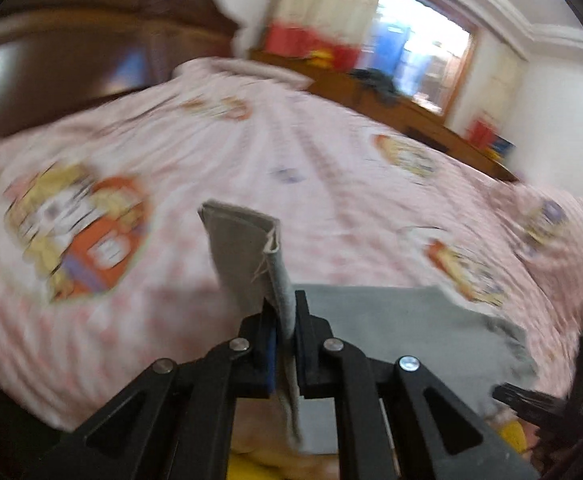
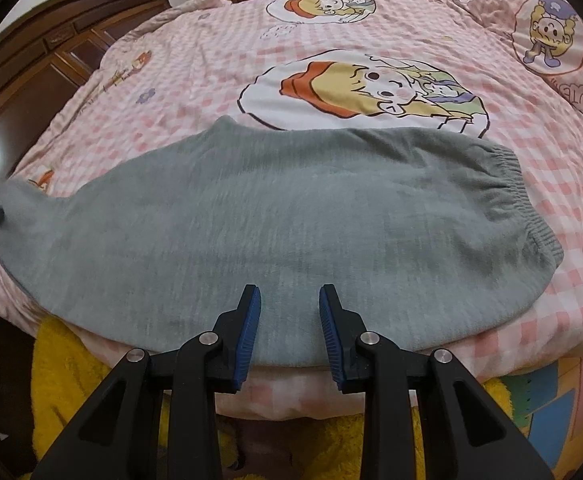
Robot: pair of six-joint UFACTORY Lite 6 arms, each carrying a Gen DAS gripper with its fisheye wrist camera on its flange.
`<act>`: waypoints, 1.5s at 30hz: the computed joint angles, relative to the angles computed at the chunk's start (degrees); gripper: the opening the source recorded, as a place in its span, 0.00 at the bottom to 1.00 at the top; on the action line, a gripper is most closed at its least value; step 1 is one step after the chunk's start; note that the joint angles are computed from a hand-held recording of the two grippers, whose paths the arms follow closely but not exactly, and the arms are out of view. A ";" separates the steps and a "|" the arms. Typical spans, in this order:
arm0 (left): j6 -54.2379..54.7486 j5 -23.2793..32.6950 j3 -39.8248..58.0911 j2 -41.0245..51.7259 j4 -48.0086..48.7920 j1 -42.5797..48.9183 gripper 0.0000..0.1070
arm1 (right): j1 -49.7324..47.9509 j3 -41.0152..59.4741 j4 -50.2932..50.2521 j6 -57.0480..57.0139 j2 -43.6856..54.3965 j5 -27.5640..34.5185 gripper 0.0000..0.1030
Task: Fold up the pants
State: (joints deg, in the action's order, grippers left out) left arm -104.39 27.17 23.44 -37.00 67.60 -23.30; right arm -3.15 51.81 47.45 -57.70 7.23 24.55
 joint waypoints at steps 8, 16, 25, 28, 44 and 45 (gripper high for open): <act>-6.40 -5.47 20.08 29.77 8.43 -11.44 0.06 | -5.71 -0.95 4.94 -5.69 0.00 3.16 0.30; -0.03 -13.04 34.03 54.65 1.23 -14.75 0.07 | -8.09 -0.88 6.28 -7.47 1.13 4.75 0.30; -1.56 -21.31 26.77 44.99 2.66 -13.50 0.35 | -4.78 2.21 5.45 -5.15 3.70 6.37 0.30; 0.55 -19.33 24.14 40.12 0.68 -13.93 0.36 | -2.78 4.66 5.45 -3.89 4.87 8.81 0.30; -17.25 -16.44 12.09 34.86 15.13 -9.99 0.42 | 8.23 22.57 3.08 6.77 20.67 19.49 0.30; -18.01 -15.85 11.83 34.94 15.95 -10.73 0.42 | 8.63 23.90 3.12 7.46 22.05 20.17 0.30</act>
